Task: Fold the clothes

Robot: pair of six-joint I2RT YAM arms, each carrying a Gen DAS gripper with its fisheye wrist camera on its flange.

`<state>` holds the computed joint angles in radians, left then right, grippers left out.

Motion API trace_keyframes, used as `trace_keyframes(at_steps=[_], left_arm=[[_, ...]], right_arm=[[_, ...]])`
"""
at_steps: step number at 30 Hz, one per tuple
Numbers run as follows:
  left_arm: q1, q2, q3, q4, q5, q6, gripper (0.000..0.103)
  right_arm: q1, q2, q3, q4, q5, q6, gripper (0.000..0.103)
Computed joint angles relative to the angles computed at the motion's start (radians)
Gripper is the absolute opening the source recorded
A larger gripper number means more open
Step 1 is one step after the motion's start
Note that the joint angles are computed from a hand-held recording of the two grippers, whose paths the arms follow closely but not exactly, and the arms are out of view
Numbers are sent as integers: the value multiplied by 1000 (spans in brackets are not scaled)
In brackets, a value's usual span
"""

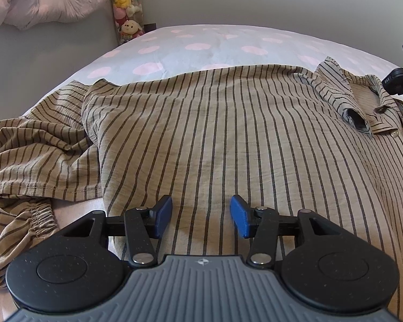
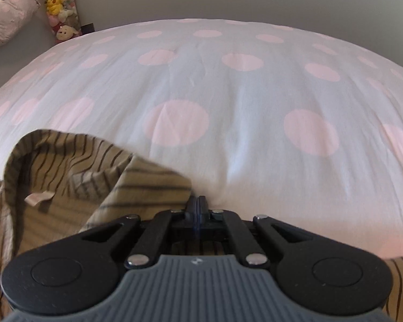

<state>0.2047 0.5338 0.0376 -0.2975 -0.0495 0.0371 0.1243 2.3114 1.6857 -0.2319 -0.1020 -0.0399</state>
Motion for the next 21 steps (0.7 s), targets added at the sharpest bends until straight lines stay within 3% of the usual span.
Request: trace_keyframes(at_steps=[5,12,16,21], left_arm=[[7,3,-7,17,6,15,48],[71,10,13,-4,73,27,48],[136,-29,54,-92,131,54,48],[195,-134,133,-302,204,101,48]], right_arm=[[15,-20,41,-65,67,-3,0],[-57,-268,-179,-119,73,-78,6],[-148,-496,-387,-179,33,-157,6],[-324,-789,-591,-314,-45,-253,13]])
